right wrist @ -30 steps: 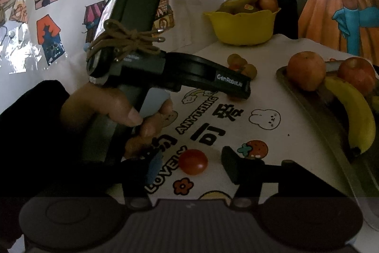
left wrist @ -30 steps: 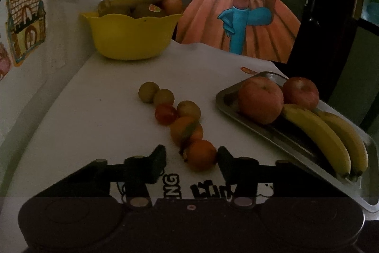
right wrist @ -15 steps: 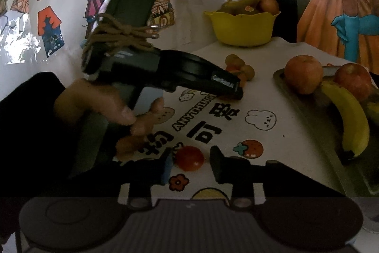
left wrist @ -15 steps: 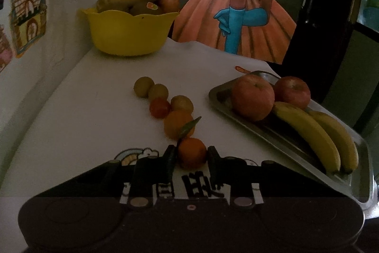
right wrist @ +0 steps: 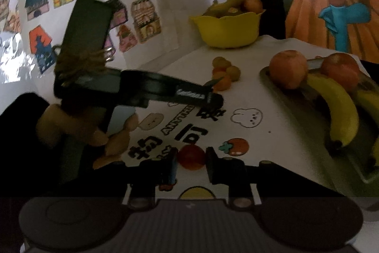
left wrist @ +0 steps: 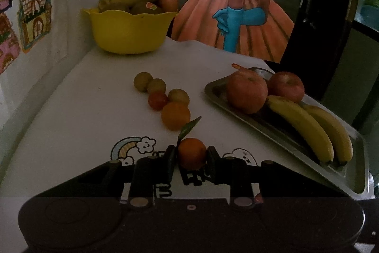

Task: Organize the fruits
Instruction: 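Carry the small orange in the left tool to the tray while the right tool carries the tomato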

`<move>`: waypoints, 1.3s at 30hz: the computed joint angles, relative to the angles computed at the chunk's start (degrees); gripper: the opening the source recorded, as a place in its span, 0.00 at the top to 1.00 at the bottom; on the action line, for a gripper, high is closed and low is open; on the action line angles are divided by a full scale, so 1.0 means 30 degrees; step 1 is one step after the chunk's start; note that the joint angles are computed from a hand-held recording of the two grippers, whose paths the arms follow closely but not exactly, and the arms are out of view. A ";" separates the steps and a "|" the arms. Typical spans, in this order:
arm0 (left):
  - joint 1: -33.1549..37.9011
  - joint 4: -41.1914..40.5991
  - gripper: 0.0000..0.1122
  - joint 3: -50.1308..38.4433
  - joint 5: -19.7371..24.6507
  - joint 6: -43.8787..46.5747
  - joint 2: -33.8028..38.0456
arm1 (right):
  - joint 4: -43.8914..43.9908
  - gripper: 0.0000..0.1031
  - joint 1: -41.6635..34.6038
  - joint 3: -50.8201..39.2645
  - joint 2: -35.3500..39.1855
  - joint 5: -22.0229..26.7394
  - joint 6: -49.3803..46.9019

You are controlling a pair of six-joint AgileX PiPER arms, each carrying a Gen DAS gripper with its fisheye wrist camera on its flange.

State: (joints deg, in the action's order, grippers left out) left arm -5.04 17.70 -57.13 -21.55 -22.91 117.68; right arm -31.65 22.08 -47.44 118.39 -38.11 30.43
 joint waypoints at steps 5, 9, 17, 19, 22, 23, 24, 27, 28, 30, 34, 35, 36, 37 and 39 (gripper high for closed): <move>-0.0150 0.0183 0.73 0.0297 -0.0204 0.0052 -0.0141 | 0.0494 0.73 -0.0356 0.0168 -0.0015 -0.0268 0.0007; -0.0230 0.0400 0.73 0.0498 -0.0470 -0.0129 -0.0186 | 0.1680 0.73 -0.0483 0.0435 -0.0063 -0.0553 -0.0855; -0.0203 0.0832 0.73 0.1245 -0.2273 -0.0445 -0.0283 | 0.3464 0.73 -0.0770 0.0783 -0.0008 -0.1405 -0.1833; -0.0196 0.0876 0.73 0.1401 -0.2780 -0.0456 -0.0297 | 0.3526 0.73 -0.0890 0.0916 -0.0049 -0.1698 -0.1772; -0.0147 0.1001 0.73 0.1772 -0.3849 -0.0471 -0.0314 | 0.3561 0.73 -0.1108 0.1111 -0.0109 -0.2167 -0.1679; -0.0161 0.0941 0.73 0.1939 -0.4290 -0.0366 -0.0330 | 0.3595 0.73 -0.1184 0.1206 -0.0134 -0.2398 -0.1672; -0.0178 0.0852 0.73 0.2133 -0.4776 -0.0225 -0.0364 | 0.3686 0.73 -0.1237 0.1310 -0.0171 -0.2590 -0.1707; -0.0182 0.1348 0.73 0.2419 -0.5693 -0.0872 -0.0398 | 0.4016 0.73 -0.1585 0.1607 -0.0281 -0.3194 -0.1666; -0.0223 0.1657 0.74 0.2436 -0.5815 -0.1267 -0.0382 | 0.4178 0.73 -0.1773 0.1739 -0.0336 -0.3471 -0.1605; -0.0525 0.1848 0.74 0.2453 -0.6100 -0.1427 -0.0317 | 0.4639 0.73 -0.2176 0.2041 -0.0438 -0.4099 -0.1485; -0.1151 0.2347 0.74 0.2032 -0.6154 -0.2002 -0.0130 | 0.5834 0.73 -0.3226 0.2444 -0.0477 -0.5133 -0.0981; -0.1281 0.2440 0.74 0.1951 -0.6138 -0.2194 -0.0114 | 0.6107 0.73 -0.3430 0.2449 -0.0444 -0.5189 -0.0854; -0.1507 0.2316 0.74 0.1766 -0.6024 -0.2303 -0.0065 | 0.6400 0.73 -0.3592 0.2368 -0.0398 -0.5112 -0.0749; -0.1687 0.2271 0.74 0.1545 -0.5896 -0.2502 -0.0001 | 0.6664 0.73 -0.3770 0.2326 -0.0367 -0.5058 -0.0631; -0.1965 0.2401 0.74 0.0951 -0.5686 -0.3333 0.0213 | 0.6903 0.73 -0.4093 0.2285 -0.0256 -0.5097 -0.0443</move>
